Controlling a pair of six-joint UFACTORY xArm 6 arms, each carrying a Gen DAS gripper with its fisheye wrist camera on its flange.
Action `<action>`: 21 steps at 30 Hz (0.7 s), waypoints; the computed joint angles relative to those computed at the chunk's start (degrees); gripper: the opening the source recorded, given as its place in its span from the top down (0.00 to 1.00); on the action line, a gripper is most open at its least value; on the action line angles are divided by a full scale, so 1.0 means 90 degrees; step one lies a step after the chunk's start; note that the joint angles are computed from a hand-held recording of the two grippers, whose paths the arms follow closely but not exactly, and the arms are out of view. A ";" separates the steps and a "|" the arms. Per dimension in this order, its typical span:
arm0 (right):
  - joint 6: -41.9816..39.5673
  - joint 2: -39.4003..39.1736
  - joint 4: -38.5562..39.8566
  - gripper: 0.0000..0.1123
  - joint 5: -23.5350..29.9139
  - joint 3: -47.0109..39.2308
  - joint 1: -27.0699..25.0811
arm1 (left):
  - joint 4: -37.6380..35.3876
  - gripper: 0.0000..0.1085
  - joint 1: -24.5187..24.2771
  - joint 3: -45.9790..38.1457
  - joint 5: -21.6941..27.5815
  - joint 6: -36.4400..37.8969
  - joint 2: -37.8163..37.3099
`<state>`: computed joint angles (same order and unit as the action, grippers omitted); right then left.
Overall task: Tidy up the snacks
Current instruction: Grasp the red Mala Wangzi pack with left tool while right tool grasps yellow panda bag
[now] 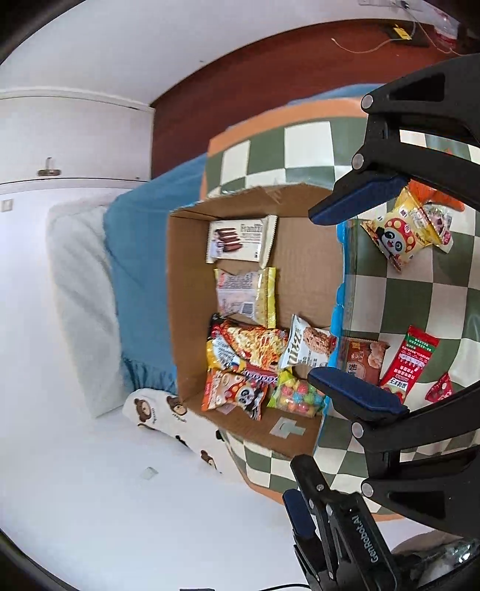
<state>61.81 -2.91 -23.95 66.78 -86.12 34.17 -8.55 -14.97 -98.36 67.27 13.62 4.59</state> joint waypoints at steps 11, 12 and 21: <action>0.0405 -0.0314 -0.0544 0.27 0.0405 -0.0171 0.0622 | -0.0473 0.46 0.0150 0.0507 -0.0073 0.0055 -0.0733; 0.0420 -0.0336 -0.0525 0.27 0.0423 -0.0139 0.0630 | -0.0479 0.46 0.0156 0.0533 -0.0057 0.0031 -0.0749; 0.0754 -0.1220 0.0637 0.22 -0.0156 0.1746 0.0076 | -0.0725 0.15 0.0376 0.1046 0.0954 -0.0764 -0.0398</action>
